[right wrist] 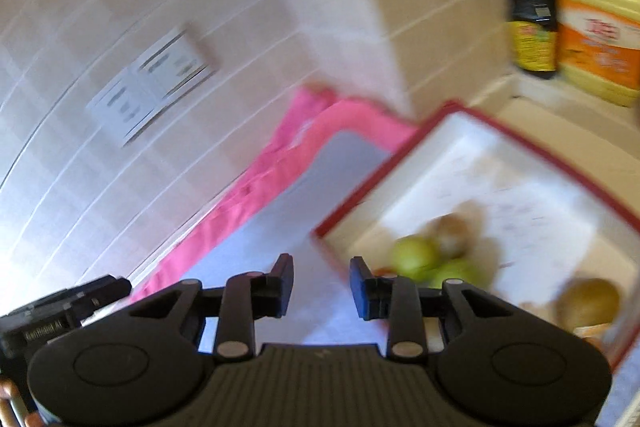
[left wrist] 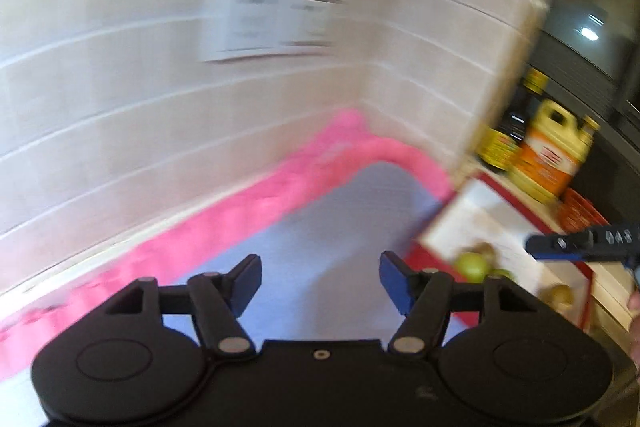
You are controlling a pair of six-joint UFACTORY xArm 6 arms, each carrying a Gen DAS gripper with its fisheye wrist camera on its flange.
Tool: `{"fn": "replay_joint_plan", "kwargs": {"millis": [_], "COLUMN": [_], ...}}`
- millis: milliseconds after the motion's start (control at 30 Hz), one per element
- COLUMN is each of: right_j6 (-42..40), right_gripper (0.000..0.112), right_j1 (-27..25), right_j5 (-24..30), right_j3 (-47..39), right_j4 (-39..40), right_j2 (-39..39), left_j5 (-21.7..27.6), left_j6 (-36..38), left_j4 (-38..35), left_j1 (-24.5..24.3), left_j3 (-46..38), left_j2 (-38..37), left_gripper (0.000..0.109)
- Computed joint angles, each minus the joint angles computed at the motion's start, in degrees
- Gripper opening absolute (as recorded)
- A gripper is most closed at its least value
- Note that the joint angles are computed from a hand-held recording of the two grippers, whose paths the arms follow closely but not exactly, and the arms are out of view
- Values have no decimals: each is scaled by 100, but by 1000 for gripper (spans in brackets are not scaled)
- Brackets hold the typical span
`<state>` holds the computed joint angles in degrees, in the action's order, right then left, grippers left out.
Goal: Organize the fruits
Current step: 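Move both open tools back to the last two fruits on the mat, then grasp the round brown fruit with the left tool while the right tool grasps the tangerine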
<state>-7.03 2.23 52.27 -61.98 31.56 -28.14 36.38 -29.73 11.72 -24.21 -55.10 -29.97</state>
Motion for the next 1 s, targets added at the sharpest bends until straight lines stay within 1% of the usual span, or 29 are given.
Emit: {"fn": "replay_joint_plan", "kwargs": {"millis": [100, 167, 200, 300, 400, 467, 533, 600, 667, 700, 733, 800, 900, 1000], "right_j6": [190, 281, 301, 268, -52, -344, -770, -1311, -2047, -2368, -2571, -2943, -3268, -3301], "right_gripper": [34, 36, 37, 40, 44, 47, 47, 47, 47, 47, 47, 47, 47, 47], "right_j1": [571, 956, 1119, 1666, 2171, 2500, 2717, 2828, 2894, 2938, 2985, 3061, 3112, 3188], "right_j5": [-81, -165, -189, -382, -730, -1003, -1119, -1084, -1007, -960, -959, -930, -808, -891], "right_j3": [-56, -99, -135, -174, -158, -141, -160, -210, -258, -313, -350, -393, -430, -417], "right_j4": [-137, -205, -218, -225, -247, -355, -267, 19, 391, 474, 460, 497, 556, 491], "right_j2": [112, 217, 276, 444, 616, 753, 925, 1104, 1280, 1395, 1488, 1624, 1762, 1861], "left_j5": [194, 280, 341, 522, 550, 518, 467, 494, 589, 648, 731, 759, 765, 838], "left_j6": [51, 239, 446, 703, 1108, 1299, 1429, 1641, 1933, 2110, 2305, 2443, 2611, 2730], "left_j4": [-447, -964, -1284, -1796, -2339, -2634, -2780, -2991, -3267, -3416, -3580, -3650, -3762, -3861], "left_j1": [549, 986, 1222, 1732, 2113, 2249, 2346, 2448, 2557, 2611, 2653, 2690, 2722, 2749], "left_j3": [369, 580, 653, 814, 908, 914, 901, 856, 772, 712, 661, 647, 632, 594], "left_j2": [-525, -774, -851, -912, -755, -554, -329, -118, 138, 279, 381, 465, 569, 703], "left_gripper": [78, 78, 78, 78, 77, 74, 73, 73, 72, 68, 67, 67, 67, 67]}}
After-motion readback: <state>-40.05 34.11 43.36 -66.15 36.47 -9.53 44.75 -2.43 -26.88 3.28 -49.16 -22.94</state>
